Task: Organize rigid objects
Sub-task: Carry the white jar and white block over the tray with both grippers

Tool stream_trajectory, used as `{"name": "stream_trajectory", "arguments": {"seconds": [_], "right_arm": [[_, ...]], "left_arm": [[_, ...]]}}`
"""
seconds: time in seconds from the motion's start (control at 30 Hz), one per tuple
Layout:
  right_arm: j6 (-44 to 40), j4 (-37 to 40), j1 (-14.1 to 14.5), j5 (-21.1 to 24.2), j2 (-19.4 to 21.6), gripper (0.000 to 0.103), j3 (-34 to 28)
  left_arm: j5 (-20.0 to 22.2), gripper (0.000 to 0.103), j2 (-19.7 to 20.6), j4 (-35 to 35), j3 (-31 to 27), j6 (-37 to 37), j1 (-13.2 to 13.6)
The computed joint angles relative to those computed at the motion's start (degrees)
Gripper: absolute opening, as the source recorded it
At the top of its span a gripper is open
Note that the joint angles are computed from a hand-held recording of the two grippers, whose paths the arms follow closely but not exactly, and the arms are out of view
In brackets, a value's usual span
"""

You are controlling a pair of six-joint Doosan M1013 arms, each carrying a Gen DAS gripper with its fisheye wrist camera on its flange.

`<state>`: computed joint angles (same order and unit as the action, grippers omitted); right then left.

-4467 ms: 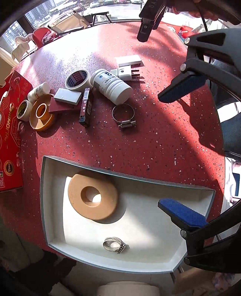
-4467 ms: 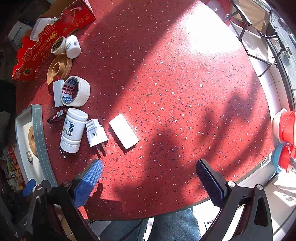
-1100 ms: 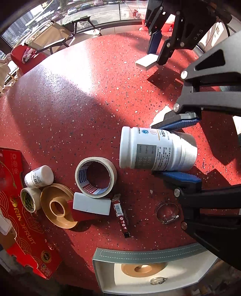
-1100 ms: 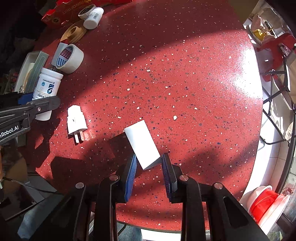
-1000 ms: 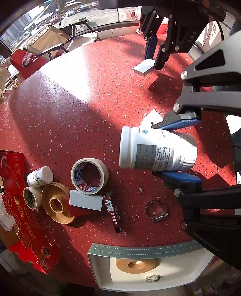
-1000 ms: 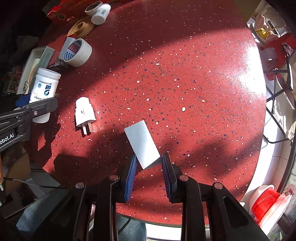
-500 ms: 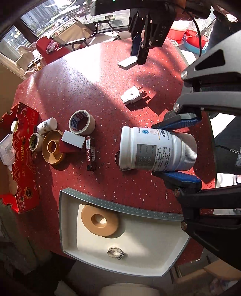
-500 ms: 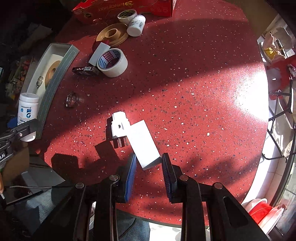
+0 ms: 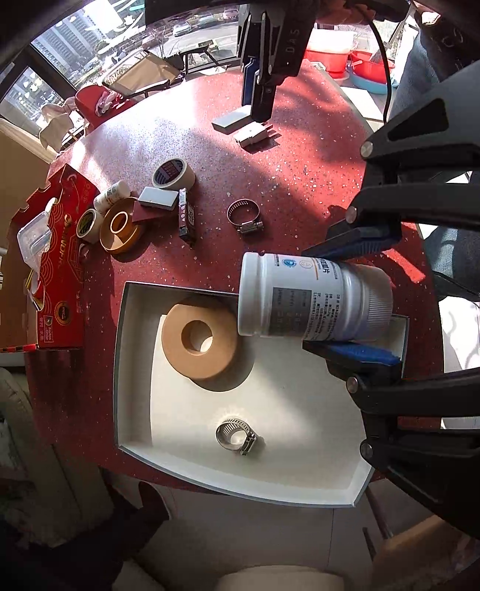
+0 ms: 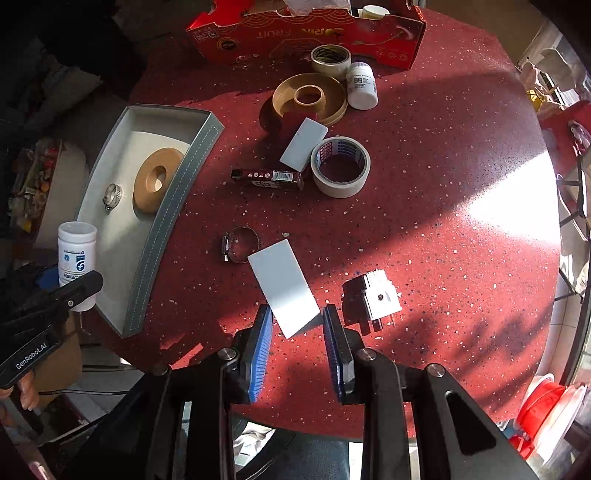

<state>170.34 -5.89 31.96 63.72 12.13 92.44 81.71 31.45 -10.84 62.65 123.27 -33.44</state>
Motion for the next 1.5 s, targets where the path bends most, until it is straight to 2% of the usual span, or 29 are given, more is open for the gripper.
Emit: {"name": "stream_trajectory", "arguments": {"seconds": [0.23,0.47,1.07,1.5], "right_arm": [[-7.19,-2.41,-0.29,2.72,4.14,0.029,-8.1],[-12.84,-3.51,-0.31,4.39,6.86,0.029,-13.26],[-20.25,-0.31,-0.24,7.87,9.17,0.029,-16.32],[-23.86,0.76,-1.2,8.0,11.0,0.029,-18.71]], "left_arm": [[-0.79,0.043,0.49,-1.69,-1.34,0.38,2.34],[-1.15,0.043,0.49,-2.88,-1.21,-0.85,3.14],[-2.29,0.043,0.17,-4.96,0.4,-4.22,4.47],[-2.64,0.043,1.52,-4.89,-2.05,-7.46,4.46]]}}
